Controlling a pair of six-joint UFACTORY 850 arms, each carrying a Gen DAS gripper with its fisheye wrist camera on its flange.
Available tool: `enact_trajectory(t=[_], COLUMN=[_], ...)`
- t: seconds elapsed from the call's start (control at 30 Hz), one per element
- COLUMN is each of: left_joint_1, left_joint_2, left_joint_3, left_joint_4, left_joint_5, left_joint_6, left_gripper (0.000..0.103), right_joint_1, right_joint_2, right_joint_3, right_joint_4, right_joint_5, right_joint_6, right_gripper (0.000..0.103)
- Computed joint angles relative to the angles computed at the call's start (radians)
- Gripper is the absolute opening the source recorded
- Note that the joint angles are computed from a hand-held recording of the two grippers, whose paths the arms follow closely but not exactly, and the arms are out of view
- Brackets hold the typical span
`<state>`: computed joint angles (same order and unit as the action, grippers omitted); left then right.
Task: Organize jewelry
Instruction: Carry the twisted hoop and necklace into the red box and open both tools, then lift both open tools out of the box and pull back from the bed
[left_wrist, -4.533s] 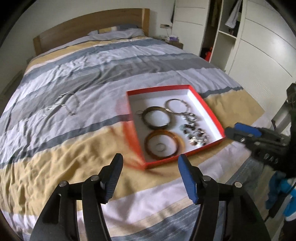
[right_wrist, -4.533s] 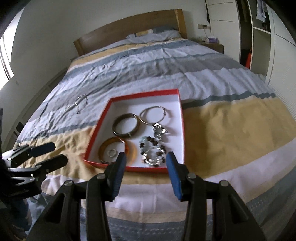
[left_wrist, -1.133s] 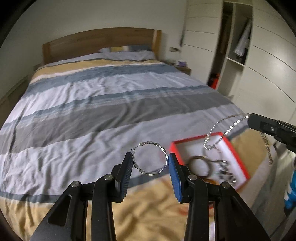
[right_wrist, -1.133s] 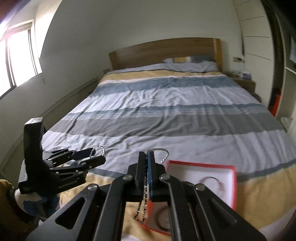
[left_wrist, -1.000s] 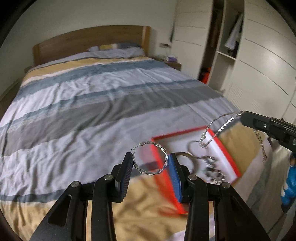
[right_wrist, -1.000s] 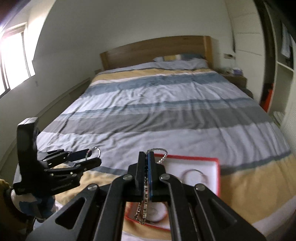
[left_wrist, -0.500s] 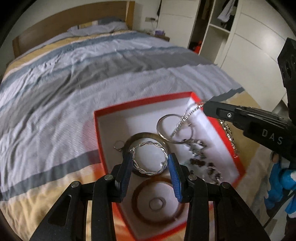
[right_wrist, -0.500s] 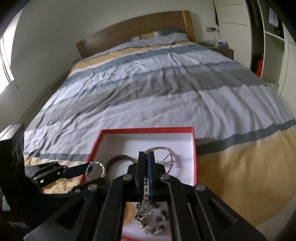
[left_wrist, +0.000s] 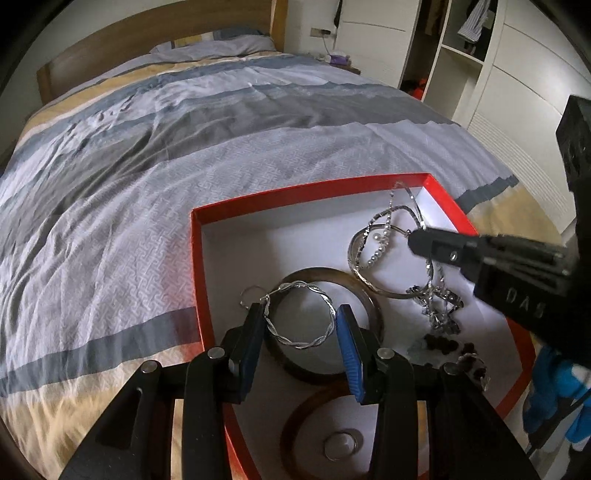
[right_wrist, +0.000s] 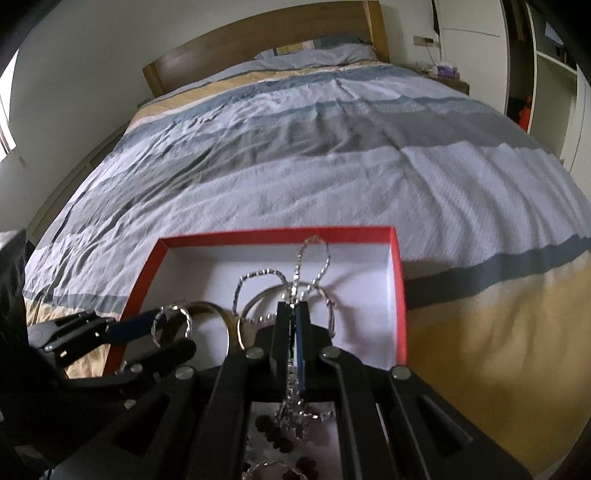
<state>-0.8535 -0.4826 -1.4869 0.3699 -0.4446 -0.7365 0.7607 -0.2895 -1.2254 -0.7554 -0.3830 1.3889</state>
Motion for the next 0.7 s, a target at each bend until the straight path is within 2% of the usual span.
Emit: enact_trajectory(t=[0.3, 0.4, 0.43, 0.47, 0.7], left_joint_1=[-0.016, -0.025, -0.029, -0.033, -0.059], left_joint_2=[0.026, 0.042, 0.053, 0.058, 0.148], left_joint_3=[0.025, 0.038, 0.046, 0.049, 0.115], left_joint_4=[0.027, 0.045, 0.060, 0.070, 0.224], left_joint_5=[-0.003, -0.005, -0.005, -0.007, -0.036], left_joint_6=[-0.060, -0.085, -0.100, -0.111, -0.287], left_gripper=[0.054, 0.054, 0.055, 0.057, 0.065], right_joint_1=[0.023, 0.038, 0.045, 0.050, 0.095], right_joint_2=[0.037, 0.063, 0.073, 0.080, 0.132], right_joint_3=[0.038, 0.057, 0.063, 0.068, 0.086], right_joint_4=[0.018, -0.003, -0.017, -0.026, -0.071], right_joint_5=[-0.009, -0.024, -0.032, -0.036, -0.091], right_joint_6=[0.008, 0.038, 0.055, 0.066, 0.126], right_gripper=[0.007, 0.019, 0.026, 0.028, 0.029])
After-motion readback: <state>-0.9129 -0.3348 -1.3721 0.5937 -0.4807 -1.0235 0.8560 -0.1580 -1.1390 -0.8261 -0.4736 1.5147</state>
